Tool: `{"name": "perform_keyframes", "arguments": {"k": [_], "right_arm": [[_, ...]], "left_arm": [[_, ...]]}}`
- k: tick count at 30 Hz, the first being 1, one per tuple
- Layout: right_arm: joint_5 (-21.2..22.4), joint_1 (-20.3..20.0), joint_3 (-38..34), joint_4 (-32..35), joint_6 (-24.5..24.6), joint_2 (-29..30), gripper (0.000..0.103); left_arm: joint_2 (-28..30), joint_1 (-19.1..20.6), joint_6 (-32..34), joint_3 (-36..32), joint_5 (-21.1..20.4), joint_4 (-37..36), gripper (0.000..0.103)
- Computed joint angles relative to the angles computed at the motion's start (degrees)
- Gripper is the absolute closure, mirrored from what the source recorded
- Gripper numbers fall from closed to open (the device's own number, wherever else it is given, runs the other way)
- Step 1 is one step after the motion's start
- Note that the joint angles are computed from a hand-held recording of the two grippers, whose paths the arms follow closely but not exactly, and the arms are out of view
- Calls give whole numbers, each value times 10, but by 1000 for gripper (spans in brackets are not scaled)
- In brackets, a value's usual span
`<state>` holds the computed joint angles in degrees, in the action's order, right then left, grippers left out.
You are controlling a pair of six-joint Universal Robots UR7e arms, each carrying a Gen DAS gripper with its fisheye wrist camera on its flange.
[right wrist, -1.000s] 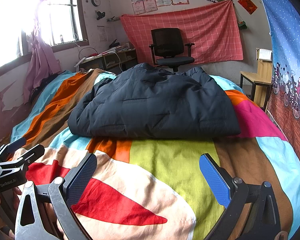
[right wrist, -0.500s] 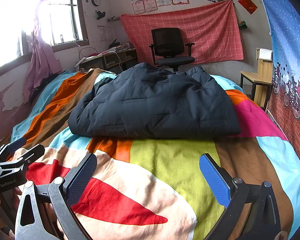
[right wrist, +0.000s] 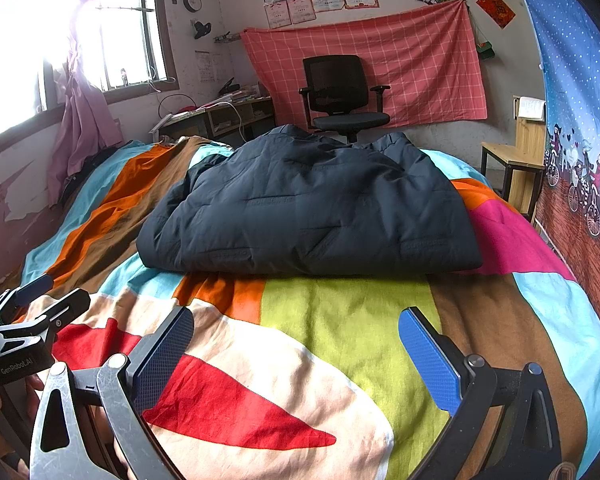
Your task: Fold large clothes
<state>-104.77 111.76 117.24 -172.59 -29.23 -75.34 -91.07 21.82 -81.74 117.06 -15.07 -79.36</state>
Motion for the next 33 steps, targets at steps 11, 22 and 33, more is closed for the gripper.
{"name": "perform_keyframes", "arguments": {"k": [11,22,33], "right_arm": [[-1,1,0,0,2,0,0],[-1,1,-1,-1,2,2,0],[-2,1,1,-1,2,1,0]], "left_arm": [[-2,0,1,1,1,0,2],[-1,-1,0,1,-1,-1,2],[3,3,-74,-11,-26,32,2]]}}
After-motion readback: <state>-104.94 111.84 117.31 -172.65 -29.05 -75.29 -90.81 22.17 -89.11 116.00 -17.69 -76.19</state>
